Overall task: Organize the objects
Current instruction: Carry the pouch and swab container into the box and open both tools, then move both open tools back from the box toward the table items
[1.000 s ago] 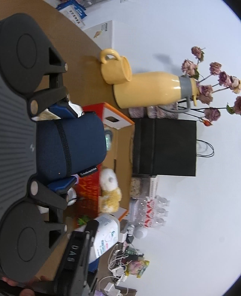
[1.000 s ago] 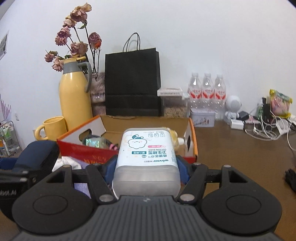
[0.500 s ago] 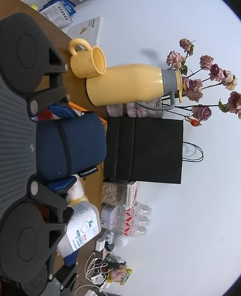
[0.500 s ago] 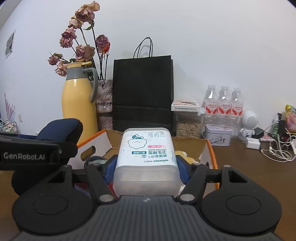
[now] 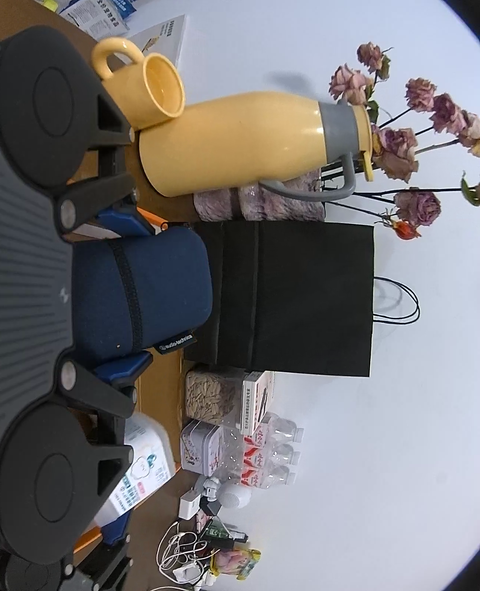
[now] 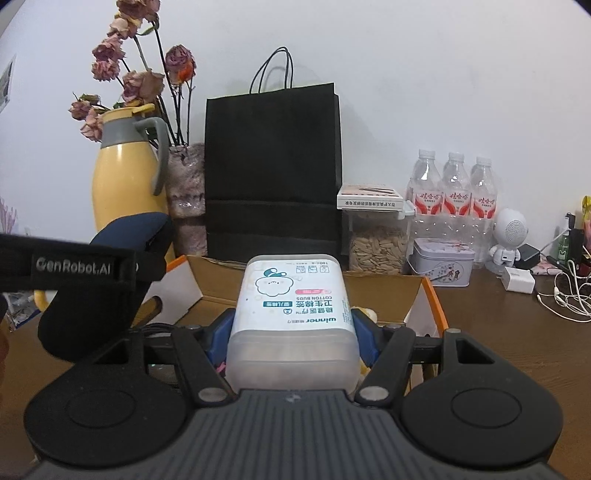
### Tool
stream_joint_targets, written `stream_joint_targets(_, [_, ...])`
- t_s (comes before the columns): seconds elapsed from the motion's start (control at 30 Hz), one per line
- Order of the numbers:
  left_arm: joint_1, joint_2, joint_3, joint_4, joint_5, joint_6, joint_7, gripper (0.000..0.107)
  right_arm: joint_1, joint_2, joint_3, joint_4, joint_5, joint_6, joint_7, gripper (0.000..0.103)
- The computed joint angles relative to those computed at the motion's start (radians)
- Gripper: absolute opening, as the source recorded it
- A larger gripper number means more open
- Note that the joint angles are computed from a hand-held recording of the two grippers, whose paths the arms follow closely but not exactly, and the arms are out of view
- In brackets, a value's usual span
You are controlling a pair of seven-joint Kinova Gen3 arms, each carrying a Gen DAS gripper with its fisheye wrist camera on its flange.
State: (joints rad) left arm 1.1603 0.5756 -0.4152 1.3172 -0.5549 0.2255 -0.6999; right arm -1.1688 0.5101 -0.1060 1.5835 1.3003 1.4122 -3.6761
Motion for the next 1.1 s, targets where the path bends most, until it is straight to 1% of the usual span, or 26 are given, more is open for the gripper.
stream_joint_targets(0.13, [-0.104, 0.023, 0.133, -0.062, 0.031, 0.046, -0.09, 0.064, 0.015, 0.004, 0.002, 0.001, 0.0, -0.02, 0.014, 0.066])
stream_joint_targets(0.27, [-0.149, 0.049, 0.195, -0.106, 0.048, 0.083, -0.154, 0.065, 0.027, 0.009, 0.003, -0.009, -0.014, -0.039, 0.041, 0.066])
stream_joint_targets(0.33, [-0.164, 0.065, 0.225, -0.145, 0.059, 0.139, -0.186, 0.068, 0.03, 0.014, 0.006, -0.019, -0.029, -0.042, 0.054, 0.067])
stream_joint_targets(0.37, [-0.16, 0.075, 0.221, -0.163, 0.061, 0.161, -0.186, 0.071, 0.035, 0.014, 0.006, -0.025, -0.043, -0.047, 0.069, 0.068])
stream_joint_targets(0.4, [-0.151, 0.081, 0.21, -0.17, 0.047, 0.167, -0.175, 0.077, 0.041, 0.013, 0.005, -0.03, -0.057, -0.055, 0.087, 0.073])
stream_joint_targets(0.43, [-0.132, 0.087, 0.187, -0.175, 0.027, 0.176, -0.163, 0.097, 0.043, 0.018, 0.002, -0.041, -0.068, -0.048, 0.102, 0.094])
stream_joint_targets(0.47, [-0.109, 0.091, 0.159, -0.172, 0.006, 0.177, -0.138, 0.103, 0.03, 0.032, 0.016, -0.059, -0.077, -0.025, 0.115, 0.103])
stream_joint_targets(0.5, [-0.087, 0.091, 0.128, -0.159, -0.02, 0.161, -0.103, 0.103, 0.018, 0.041, 0.025, -0.064, -0.071, -0.007, 0.121, 0.103])
stream_joint_targets(0.53, [-0.077, 0.09, 0.116, -0.15, -0.036, 0.151, -0.084, 0.103, 0.011, 0.045, 0.029, -0.069, -0.071, 0.003, 0.132, 0.103])
stream_joint_targets(0.63, [-0.086, 0.086, 0.136, -0.147, -0.051, 0.157, -0.078, 0.103, 0.001, 0.037, 0.034, -0.059, -0.065, 0.003, 0.117, 0.103])
stream_joint_targets(0.97, [-0.079, 0.061, 0.132, -0.105, -0.086, 0.123, -0.017, 0.103, 0.002, 0.026, 0.026, -0.045, -0.059, 0.002, 0.1, 0.103])
stream_joint_targets(1.03, [-0.07, 0.056, 0.122, -0.096, -0.093, 0.119, -0.007, 0.103, -0.001, 0.026, 0.025, -0.044, -0.057, 0.004, 0.1, 0.103])
stream_joint_targets(1.1, [-0.045, 0.051, 0.084, -0.073, -0.109, 0.097, 0.031, 0.103, -0.005, 0.026, 0.024, -0.043, -0.052, 0.007, 0.099, 0.103])
